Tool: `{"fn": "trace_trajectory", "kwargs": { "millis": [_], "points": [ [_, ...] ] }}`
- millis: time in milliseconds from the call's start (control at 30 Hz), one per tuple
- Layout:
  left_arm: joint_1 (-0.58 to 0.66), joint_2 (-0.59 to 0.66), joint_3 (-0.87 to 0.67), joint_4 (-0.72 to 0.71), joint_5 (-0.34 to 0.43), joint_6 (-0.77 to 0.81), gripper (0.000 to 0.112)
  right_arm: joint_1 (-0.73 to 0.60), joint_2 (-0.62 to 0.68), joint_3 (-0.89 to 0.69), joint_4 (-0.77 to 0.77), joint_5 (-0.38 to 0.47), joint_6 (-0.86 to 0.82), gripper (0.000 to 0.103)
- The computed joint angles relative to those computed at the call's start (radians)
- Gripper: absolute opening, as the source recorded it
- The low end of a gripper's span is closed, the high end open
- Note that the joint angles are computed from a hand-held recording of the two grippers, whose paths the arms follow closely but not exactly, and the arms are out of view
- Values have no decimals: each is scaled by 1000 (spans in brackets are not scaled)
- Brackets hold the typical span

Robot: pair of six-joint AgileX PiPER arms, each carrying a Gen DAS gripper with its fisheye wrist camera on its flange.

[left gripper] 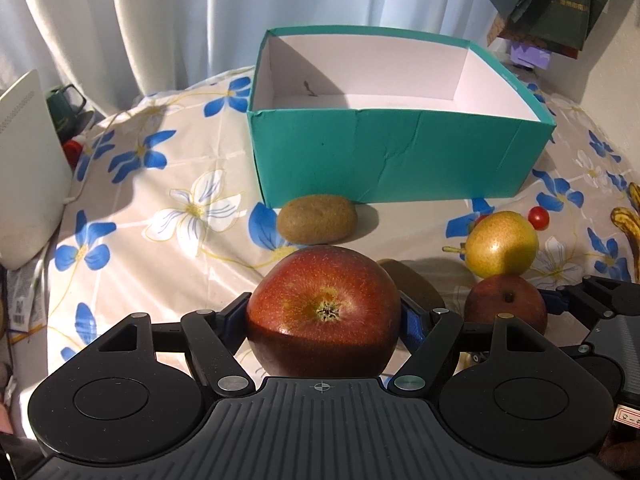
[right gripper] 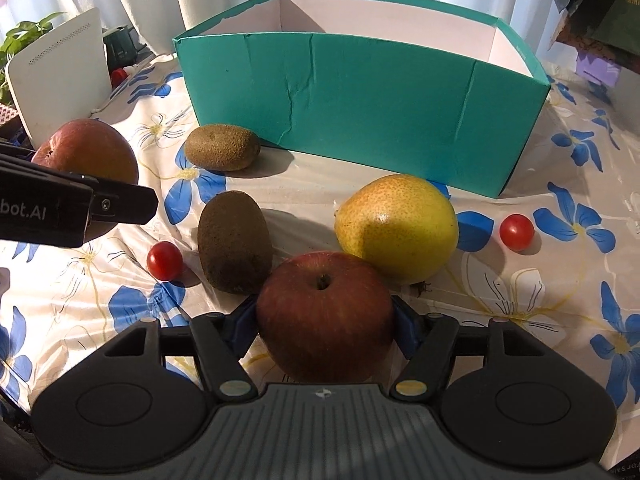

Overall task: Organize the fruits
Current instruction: 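Carry the red apple into the teal box and open the left gripper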

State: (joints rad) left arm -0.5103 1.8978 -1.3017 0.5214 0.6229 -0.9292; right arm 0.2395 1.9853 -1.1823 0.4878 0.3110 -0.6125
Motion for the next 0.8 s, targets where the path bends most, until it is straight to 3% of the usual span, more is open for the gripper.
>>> {"fn": "trace_trajectory", "kwargs": {
  "millis": [233,400,800],
  "points": [
    [0,27,-121,3,57,35,78,-37,-86,44,53,-34,-18,67],
    [-8,97,-297,57,140,39,78,-78,-147,61,192,-66,-121,67],
    [18,429,-923,46,363,169,78,-161,-191,27,378,-150,-227,67]
  ]
}}
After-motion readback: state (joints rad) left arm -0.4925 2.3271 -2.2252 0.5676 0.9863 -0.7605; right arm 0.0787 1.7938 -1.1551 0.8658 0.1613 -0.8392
